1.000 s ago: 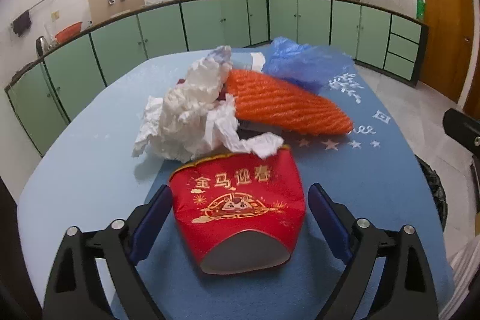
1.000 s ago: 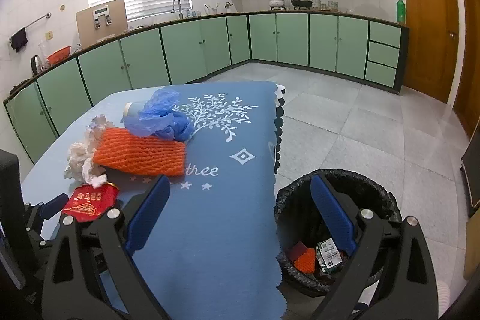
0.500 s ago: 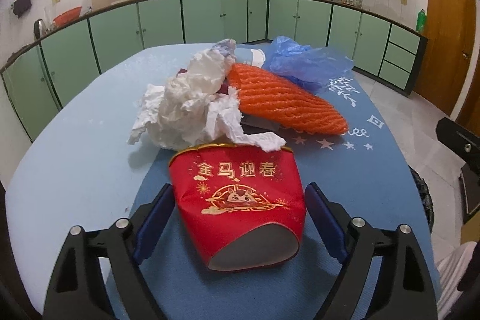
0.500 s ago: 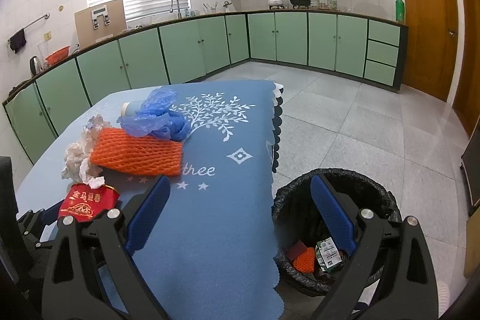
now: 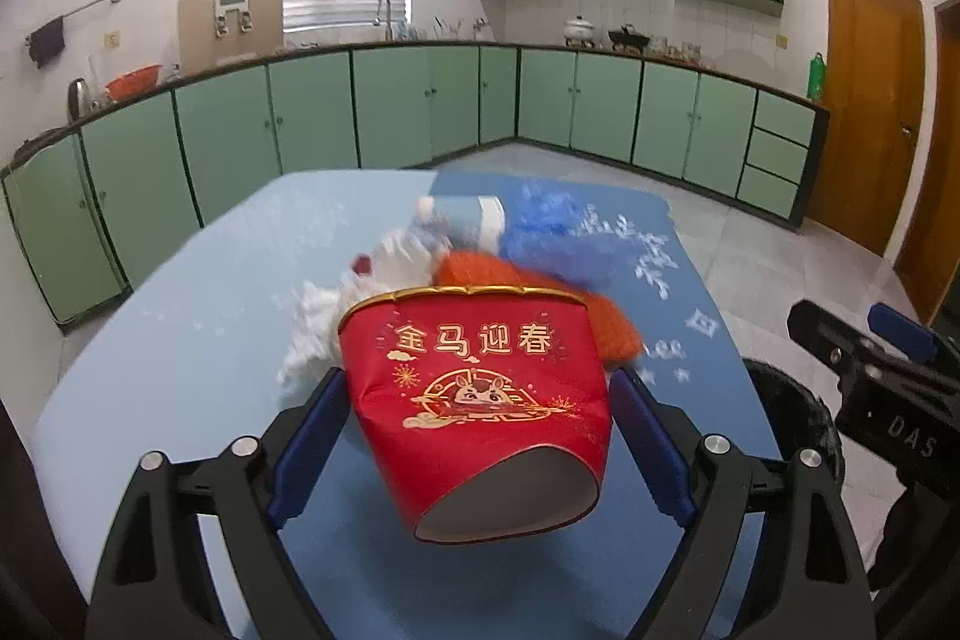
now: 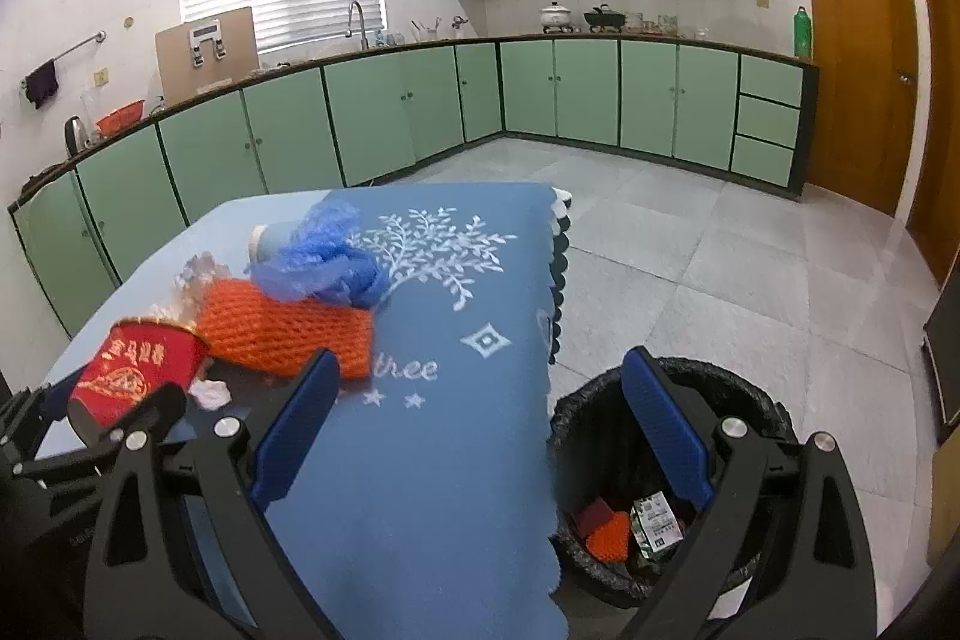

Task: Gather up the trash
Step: 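Grasp the crumpled white tissue with the right gripper while the left gripper holds the cup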

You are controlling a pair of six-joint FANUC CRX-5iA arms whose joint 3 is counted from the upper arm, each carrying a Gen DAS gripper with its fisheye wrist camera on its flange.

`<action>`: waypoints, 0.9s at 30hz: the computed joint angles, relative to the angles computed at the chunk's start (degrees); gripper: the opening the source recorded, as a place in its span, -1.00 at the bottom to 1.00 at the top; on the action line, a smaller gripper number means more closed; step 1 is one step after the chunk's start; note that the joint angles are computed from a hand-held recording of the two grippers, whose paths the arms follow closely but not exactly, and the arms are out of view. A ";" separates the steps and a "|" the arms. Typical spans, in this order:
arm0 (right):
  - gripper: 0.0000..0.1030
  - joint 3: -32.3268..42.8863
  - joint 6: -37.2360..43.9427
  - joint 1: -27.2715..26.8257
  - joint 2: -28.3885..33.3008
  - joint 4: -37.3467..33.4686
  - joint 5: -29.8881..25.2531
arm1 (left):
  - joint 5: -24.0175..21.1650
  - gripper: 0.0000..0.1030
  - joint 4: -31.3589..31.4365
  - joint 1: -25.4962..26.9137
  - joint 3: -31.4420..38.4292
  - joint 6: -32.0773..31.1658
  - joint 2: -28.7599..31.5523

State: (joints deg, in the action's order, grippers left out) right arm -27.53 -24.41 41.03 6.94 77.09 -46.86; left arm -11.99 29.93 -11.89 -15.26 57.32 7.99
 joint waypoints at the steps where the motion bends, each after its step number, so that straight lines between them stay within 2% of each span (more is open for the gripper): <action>1: 0.79 0.31 0.16 -0.13 0.12 0.30 0.11 | -0.12 0.67 -0.74 0.17 0.48 0.95 0.11; 4: 0.79 1.40 0.93 -0.51 0.55 0.86 0.56 | 0.12 0.67 -3.29 0.86 2.16 4.17 0.42; 11: 0.79 5.14 2.40 -2.05 2.66 3.09 3.24 | 2.87 0.67 -3.46 2.26 3.13 4.91 -0.10; 13: 0.79 6.28 2.48 -2.36 3.49 3.93 4.22 | 2.82 0.67 -6.09 3.13 3.99 7.38 -0.10; 16: 0.78 8.23 2.83 -2.64 5.14 4.85 6.01 | 0.81 0.67 -14.84 5.02 6.73 15.61 0.10; 19: 0.64 10.68 4.48 -2.53 7.13 4.21 8.10 | -1.68 0.67 -23.22 6.49 9.30 23.77 0.47; 22: 0.62 12.95 6.34 -2.13 9.00 3.33 9.86 | -2.64 0.67 -27.36 7.78 10.06 27.55 0.59; 27: 0.59 16.71 10.01 -1.34 12.24 2.26 12.63 | -3.64 0.67 -28.69 9.50 10.74 29.29 1.22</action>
State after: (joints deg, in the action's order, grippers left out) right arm -10.83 -14.40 39.69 19.19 79.36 -34.22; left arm -15.63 1.24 -2.38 -4.51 86.61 9.21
